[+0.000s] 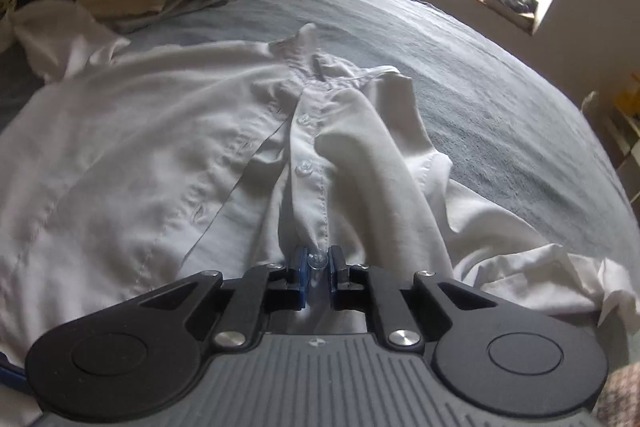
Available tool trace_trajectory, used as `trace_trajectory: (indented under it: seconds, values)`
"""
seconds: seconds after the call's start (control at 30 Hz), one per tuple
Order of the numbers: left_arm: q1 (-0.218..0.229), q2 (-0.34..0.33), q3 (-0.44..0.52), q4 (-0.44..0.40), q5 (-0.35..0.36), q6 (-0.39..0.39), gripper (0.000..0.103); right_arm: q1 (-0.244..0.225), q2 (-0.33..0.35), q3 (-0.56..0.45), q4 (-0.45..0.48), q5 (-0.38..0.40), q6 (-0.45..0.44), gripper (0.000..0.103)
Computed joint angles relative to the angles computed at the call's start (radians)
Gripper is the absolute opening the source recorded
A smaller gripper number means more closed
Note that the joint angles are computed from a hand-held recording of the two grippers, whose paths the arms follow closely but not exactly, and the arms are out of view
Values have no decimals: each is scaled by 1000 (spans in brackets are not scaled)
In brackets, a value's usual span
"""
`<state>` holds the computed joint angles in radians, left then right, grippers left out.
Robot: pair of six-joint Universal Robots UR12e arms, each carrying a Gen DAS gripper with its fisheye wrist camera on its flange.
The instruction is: Fold clothes
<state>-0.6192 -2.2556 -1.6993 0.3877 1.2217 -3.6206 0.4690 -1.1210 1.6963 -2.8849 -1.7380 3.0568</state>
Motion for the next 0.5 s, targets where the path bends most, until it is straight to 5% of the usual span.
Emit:
trace_trajectory:
  seconds: [0.3,0.5]
  values:
    - [13,-4,-6,40,-42,-72,42,-107,-28,-25,-4,367,405,11]
    - [30,-13,-11,106,-92,-153,43,-89,22,-97,199,431,329,12]
